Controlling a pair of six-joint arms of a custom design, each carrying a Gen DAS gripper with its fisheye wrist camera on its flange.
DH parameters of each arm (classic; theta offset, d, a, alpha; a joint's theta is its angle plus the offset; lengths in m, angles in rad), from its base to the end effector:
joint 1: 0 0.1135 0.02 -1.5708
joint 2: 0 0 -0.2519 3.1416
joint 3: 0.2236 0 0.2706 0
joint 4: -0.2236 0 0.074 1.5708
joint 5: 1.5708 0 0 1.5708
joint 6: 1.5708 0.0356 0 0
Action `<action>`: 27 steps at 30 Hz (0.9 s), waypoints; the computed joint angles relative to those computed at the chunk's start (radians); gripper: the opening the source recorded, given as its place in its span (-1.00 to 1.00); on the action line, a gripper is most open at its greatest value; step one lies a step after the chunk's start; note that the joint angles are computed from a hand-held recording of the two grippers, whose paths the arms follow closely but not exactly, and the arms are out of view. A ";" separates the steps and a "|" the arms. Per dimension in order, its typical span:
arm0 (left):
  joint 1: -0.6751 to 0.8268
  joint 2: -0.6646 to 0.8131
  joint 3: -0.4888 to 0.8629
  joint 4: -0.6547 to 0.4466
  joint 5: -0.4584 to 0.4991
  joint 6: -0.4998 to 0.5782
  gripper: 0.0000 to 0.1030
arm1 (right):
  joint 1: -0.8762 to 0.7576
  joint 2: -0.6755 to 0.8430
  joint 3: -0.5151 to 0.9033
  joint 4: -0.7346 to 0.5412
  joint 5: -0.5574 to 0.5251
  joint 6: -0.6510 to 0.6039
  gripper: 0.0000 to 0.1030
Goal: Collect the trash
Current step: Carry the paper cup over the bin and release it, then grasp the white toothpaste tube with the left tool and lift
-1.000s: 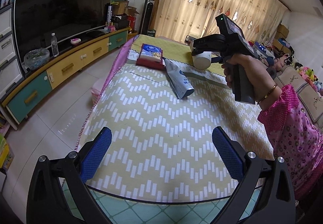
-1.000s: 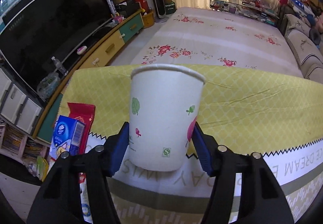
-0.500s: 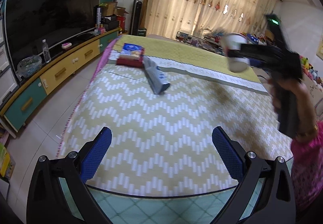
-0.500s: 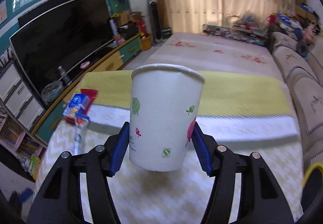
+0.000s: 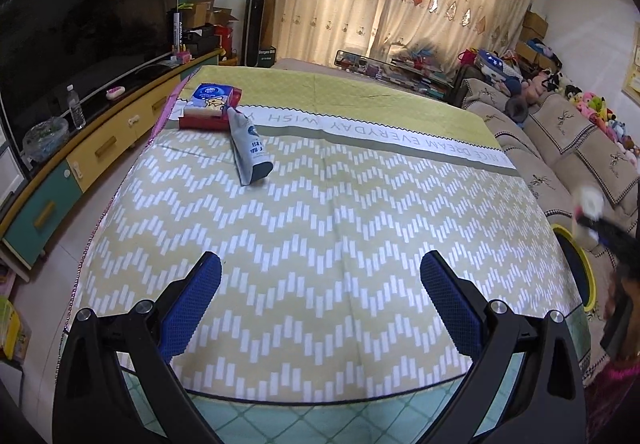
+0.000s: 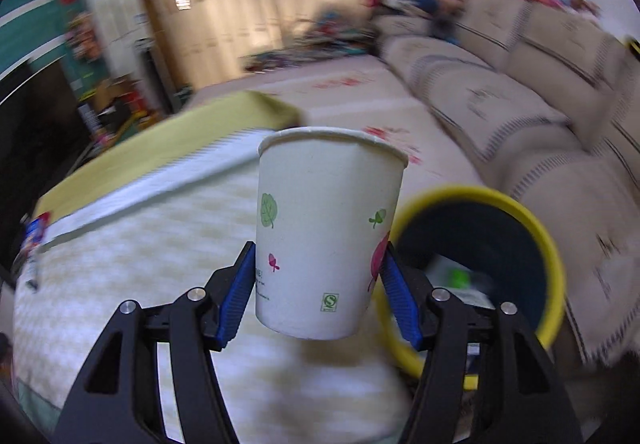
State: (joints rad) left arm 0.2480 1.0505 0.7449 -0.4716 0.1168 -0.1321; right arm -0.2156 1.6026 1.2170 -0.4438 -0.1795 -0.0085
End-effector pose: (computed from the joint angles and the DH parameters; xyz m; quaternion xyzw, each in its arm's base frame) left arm 0.2360 0.0555 0.2332 -0.1518 0.9084 -0.0314 0.3883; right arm 0.3615 -0.0727 0.2412 0.0637 0.9267 0.0427 0.3679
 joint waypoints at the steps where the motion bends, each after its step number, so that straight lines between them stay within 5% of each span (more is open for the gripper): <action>1: -0.005 0.011 0.008 0.000 -0.008 -0.007 0.90 | -0.036 0.016 0.000 0.001 -0.004 -0.007 0.14; 6: -0.036 0.066 0.051 0.002 -0.063 -0.035 0.90 | -0.159 0.133 0.032 0.016 -0.003 -0.022 0.18; 10: -0.061 0.119 0.090 0.001 -0.106 -0.039 0.90 | -0.218 0.187 0.042 0.052 -0.020 -0.020 0.51; 27: -0.015 0.556 0.433 -0.030 -0.221 -0.061 0.90 | -0.273 0.162 0.029 0.055 -0.162 -0.020 0.64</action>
State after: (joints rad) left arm 0.2328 1.6063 1.1782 -0.5015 -0.1042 -0.1933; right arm -0.4887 1.7644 1.2458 -0.3884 -0.3413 -0.0287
